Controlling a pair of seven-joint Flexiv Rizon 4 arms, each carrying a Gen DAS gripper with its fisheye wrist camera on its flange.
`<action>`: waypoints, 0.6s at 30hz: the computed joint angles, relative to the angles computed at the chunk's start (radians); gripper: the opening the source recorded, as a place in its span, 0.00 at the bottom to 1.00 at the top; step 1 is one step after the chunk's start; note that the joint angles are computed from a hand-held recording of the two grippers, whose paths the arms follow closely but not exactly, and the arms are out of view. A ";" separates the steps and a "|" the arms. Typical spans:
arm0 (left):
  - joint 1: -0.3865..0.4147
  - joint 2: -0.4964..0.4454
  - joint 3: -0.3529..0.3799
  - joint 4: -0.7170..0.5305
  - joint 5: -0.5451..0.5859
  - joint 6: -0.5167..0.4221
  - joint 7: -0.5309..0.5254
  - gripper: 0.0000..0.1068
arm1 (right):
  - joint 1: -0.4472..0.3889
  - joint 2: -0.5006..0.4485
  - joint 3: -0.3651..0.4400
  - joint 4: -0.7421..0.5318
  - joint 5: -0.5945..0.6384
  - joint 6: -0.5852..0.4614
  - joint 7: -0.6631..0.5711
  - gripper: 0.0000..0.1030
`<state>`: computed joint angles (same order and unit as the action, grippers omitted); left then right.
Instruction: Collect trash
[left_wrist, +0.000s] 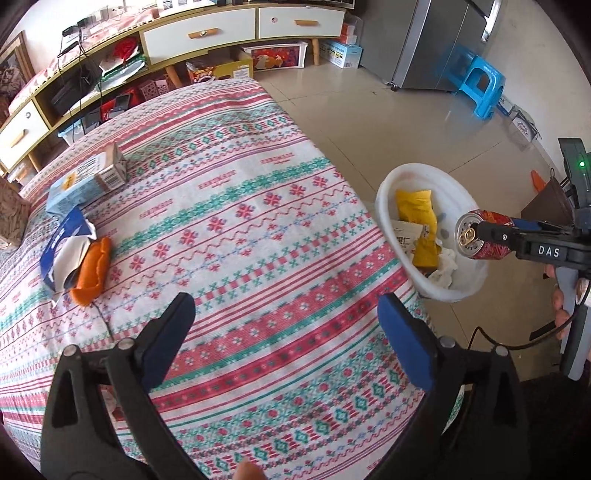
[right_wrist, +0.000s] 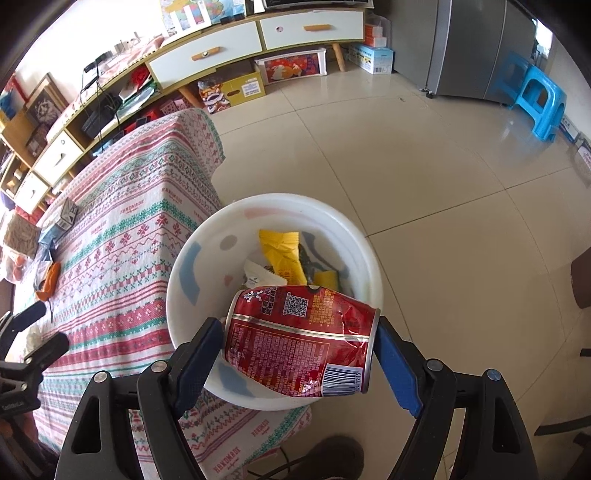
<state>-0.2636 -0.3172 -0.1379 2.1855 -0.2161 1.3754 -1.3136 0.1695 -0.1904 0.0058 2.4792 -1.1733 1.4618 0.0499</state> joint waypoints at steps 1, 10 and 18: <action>0.010 0.007 0.000 0.010 -0.004 0.003 0.008 0.93 | 0.003 -0.004 0.006 -0.004 0.013 -0.006 -0.009 0.81; 0.079 0.090 0.000 0.096 -0.099 0.003 0.087 0.94 | 0.040 0.003 0.029 -0.019 0.063 -0.060 -0.033 0.85; 0.116 0.121 0.057 0.128 -0.112 -0.051 0.073 0.94 | 0.079 0.008 0.057 -0.036 0.126 -0.086 -0.062 0.85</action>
<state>-0.1472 -0.1958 -0.0805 2.3131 -0.3282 1.3248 -1.2405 0.2480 -0.1821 0.0632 2.4430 -1.0477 1.3762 -0.0125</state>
